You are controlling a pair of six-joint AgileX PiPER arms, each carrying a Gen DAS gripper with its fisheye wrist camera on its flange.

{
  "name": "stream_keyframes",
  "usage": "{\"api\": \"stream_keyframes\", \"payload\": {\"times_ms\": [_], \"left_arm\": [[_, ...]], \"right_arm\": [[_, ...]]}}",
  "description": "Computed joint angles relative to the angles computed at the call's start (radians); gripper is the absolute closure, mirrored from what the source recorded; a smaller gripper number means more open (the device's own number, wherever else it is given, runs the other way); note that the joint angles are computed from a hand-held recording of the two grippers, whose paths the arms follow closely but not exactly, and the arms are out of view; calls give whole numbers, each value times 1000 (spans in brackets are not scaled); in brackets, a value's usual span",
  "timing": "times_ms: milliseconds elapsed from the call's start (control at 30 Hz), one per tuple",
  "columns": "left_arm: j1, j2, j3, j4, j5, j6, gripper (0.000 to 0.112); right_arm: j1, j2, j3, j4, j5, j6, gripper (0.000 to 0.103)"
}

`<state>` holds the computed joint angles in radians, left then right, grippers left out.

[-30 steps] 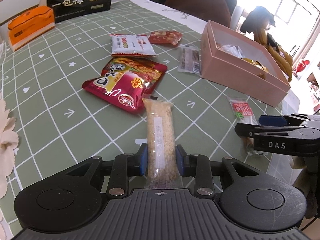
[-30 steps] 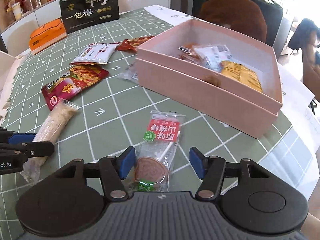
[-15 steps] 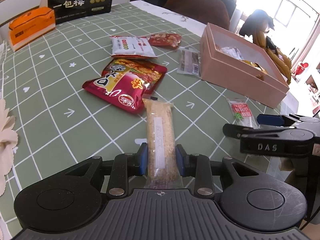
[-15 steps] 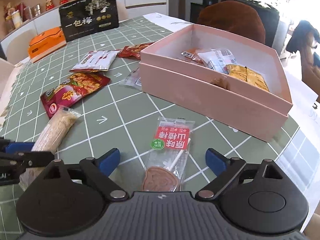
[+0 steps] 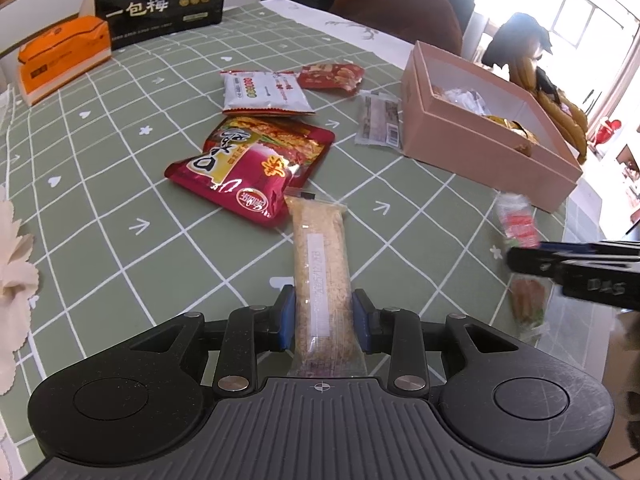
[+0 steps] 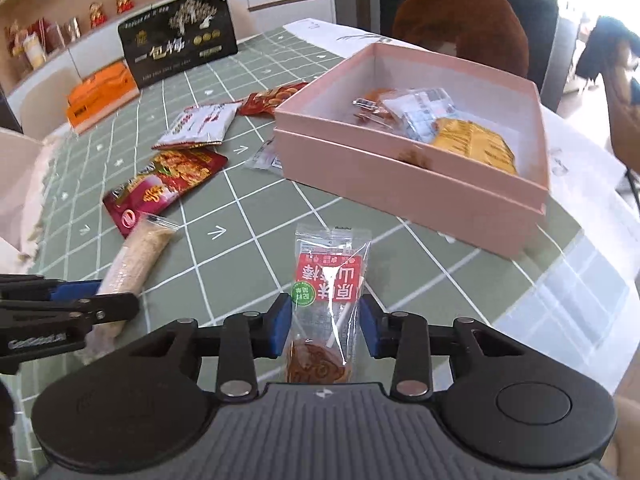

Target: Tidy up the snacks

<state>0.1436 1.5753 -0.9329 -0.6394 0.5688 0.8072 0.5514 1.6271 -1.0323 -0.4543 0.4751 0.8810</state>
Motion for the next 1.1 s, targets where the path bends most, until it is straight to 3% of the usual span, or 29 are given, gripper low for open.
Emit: {"api": "stream_keyframes", "payload": {"times_ms": [200, 400, 433, 500, 600, 733, 833, 867, 967, 1033, 1100], "left_arm": [[-47, -29, 47, 42, -87, -56, 78], [-41, -80, 78, -302, -69, 241, 80], [-54, -84, 56, -337, -62, 266, 81], [-76, -60, -37, -389, -17, 280, 106], [-144, 12, -235, -377, 3, 211, 105], [-200, 169, -560, -397, 79, 153, 103], [-201, 279, -763, -301, 149, -27, 100], [-190, 310, -814, -248, 195, -98, 98], [-128, 335, -780, -225, 280, -120, 97], [-82, 309, -650, -244, 221, -50, 97], [-56, 336, -620, -184, 173, -82, 97]], "right_arm": [[-4, -135, 88, -102, -26, 117, 67], [-54, -255, 117, -107, -32, 126, 67], [-67, -271, 115, -103, -31, 123, 67], [-102, -295, 96, -76, -31, 89, 67], [-170, -305, 40, -7, -34, 4, 67], [-250, -239, -107, 79, -23, -133, 67], [-304, -110, -292, 194, 44, -271, 66], [-327, -56, -366, 277, 85, -356, 61], [-351, 86, -531, 292, 183, -391, 54], [-332, 115, -549, 226, 216, -351, 54], [-317, 95, -484, 284, 182, -395, 52]]}}
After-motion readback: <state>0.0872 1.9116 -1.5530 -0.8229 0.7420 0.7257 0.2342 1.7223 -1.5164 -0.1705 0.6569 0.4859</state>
